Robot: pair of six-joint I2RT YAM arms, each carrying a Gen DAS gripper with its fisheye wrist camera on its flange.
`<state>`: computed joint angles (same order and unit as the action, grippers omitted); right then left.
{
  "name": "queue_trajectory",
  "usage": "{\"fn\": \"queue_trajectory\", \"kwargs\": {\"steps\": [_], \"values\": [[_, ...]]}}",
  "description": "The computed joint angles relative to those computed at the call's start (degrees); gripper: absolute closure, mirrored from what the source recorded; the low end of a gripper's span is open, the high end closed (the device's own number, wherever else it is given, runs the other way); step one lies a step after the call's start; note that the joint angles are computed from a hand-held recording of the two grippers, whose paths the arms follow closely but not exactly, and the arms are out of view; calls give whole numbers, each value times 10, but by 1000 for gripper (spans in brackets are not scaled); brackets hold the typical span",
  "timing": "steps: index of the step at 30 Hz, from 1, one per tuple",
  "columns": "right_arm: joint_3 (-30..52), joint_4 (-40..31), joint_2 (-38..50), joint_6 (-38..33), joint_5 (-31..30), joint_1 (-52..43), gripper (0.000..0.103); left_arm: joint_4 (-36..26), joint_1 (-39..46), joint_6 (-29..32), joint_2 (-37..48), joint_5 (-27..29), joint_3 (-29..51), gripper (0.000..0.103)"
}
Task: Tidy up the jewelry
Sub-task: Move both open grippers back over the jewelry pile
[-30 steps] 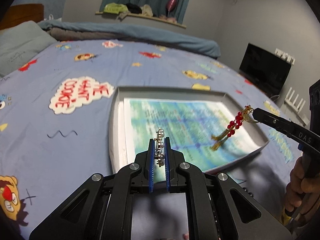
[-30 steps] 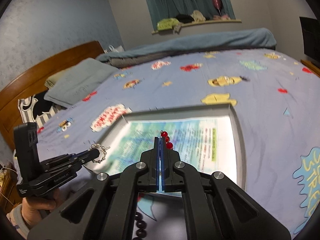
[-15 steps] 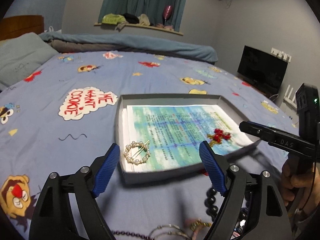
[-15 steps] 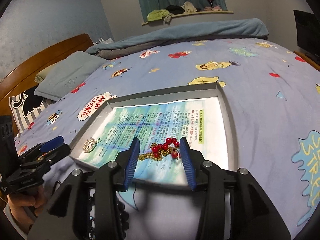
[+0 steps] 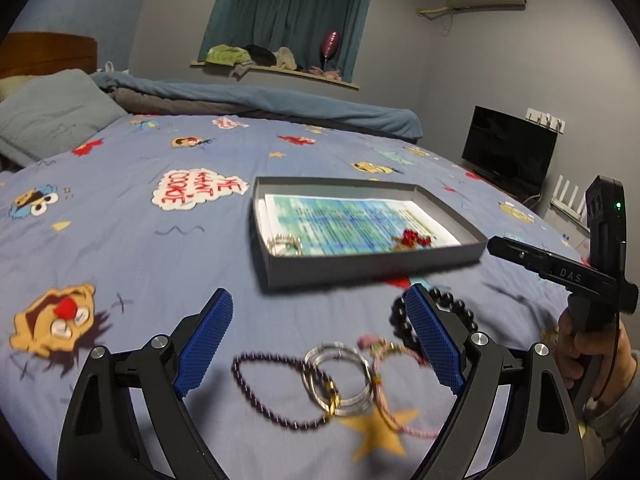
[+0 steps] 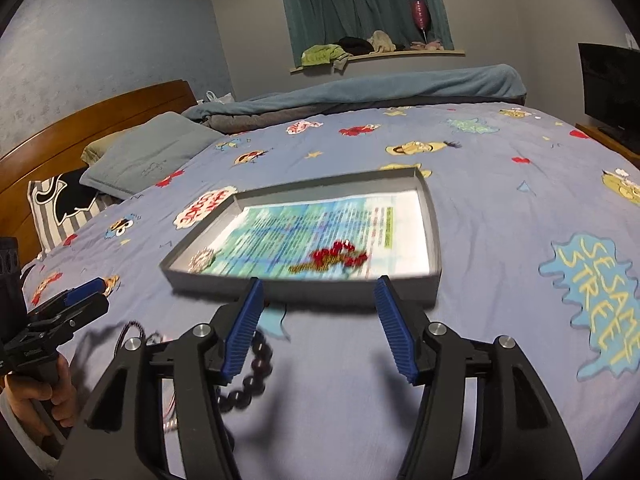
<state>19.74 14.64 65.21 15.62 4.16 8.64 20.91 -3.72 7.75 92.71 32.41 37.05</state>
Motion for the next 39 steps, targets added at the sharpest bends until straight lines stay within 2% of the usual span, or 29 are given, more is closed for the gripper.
{"fn": "queue_trajectory", "kwargs": {"steps": [7,10,14,28,33,39], "values": [[-56,14,-37,16,50,53,44,57,6,1,9,2,-50,15],[-77,19,-61,16,96,94,42,99,9,7,13,8,-78,15],[-99,36,-73,15,166,152,40,125,7,9,7,3,-97,15],[-123,15,-94,40,241,236,38,97,-4,48,-5,5,-109,16],[-124,8,-98,46,242,241,38,86,-9,82,-24,34,-123,22],[-124,-1,-101,54,233,240,39,50,-27,96,-37,26,-122,39]]}}
